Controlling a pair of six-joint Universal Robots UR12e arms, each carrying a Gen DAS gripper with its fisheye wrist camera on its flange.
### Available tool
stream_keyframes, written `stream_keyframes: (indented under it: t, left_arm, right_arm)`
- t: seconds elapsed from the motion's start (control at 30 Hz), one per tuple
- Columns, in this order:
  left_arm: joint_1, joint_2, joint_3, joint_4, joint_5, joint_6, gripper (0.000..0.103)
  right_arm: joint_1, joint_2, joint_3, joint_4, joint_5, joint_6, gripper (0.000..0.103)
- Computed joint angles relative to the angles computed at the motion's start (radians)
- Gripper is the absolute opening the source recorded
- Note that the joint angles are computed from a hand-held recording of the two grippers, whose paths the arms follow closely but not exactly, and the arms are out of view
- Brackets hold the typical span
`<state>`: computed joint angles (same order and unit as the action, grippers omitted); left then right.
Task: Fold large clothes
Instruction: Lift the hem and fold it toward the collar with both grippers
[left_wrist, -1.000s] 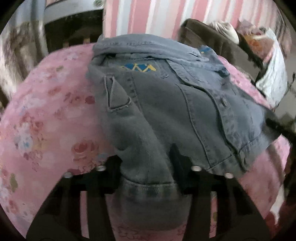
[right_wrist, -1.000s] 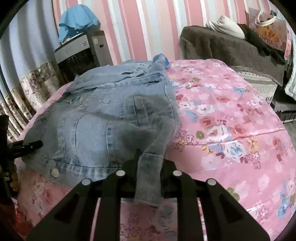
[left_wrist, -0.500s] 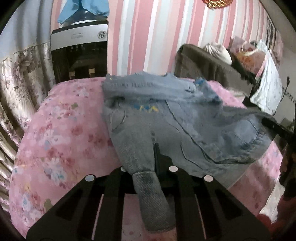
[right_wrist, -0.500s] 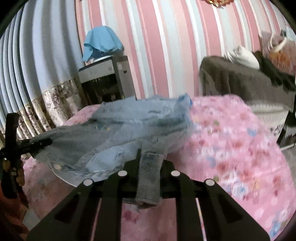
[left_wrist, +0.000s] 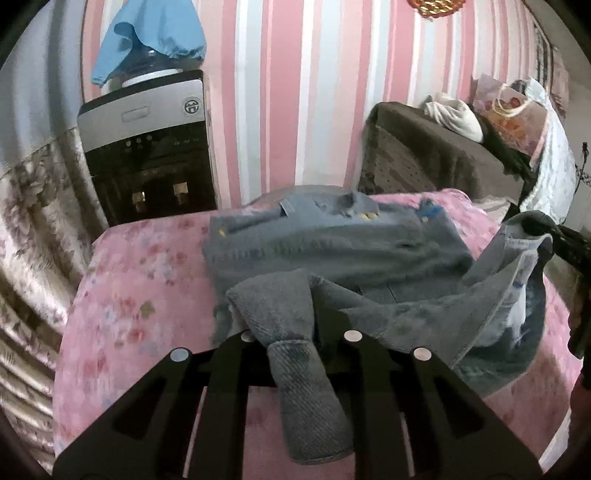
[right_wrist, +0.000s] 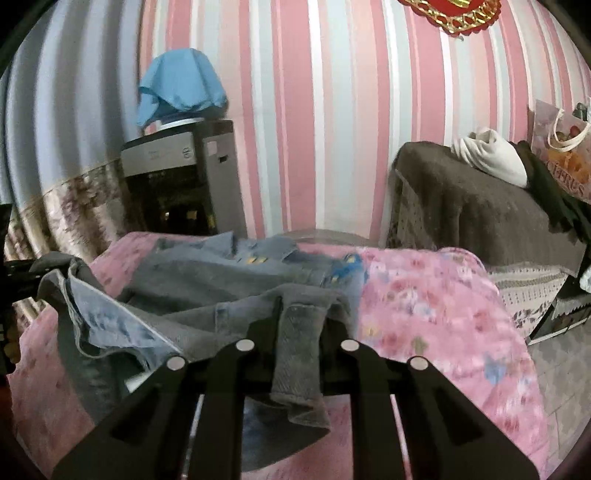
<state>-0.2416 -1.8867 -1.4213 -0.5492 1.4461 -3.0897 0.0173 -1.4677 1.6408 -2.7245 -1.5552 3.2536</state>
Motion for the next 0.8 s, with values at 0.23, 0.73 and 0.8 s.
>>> stream_keyframes:
  t: [0.23,0.73,0.8]
  left_arm:
    - [-0.006,-0.182,0.280,-0.157,0.065,0.037,0.018]
    - [-0.016,-0.406,0.536,-0.307,0.135,0.106,0.022]
    - [-0.014,-0.405,0.540,-0.318,0.122,0.105,0.028]
  right_arm:
    - [-0.004,0.164,-0.216,0.137,-0.073,-0.031,0.014]
    - [-0.045,0.344,-0.386,0.318,-0.021,-0.031,0.025]
    - [-0.065,0.333,-0.378,0.317,0.063,-0.004,0.043]
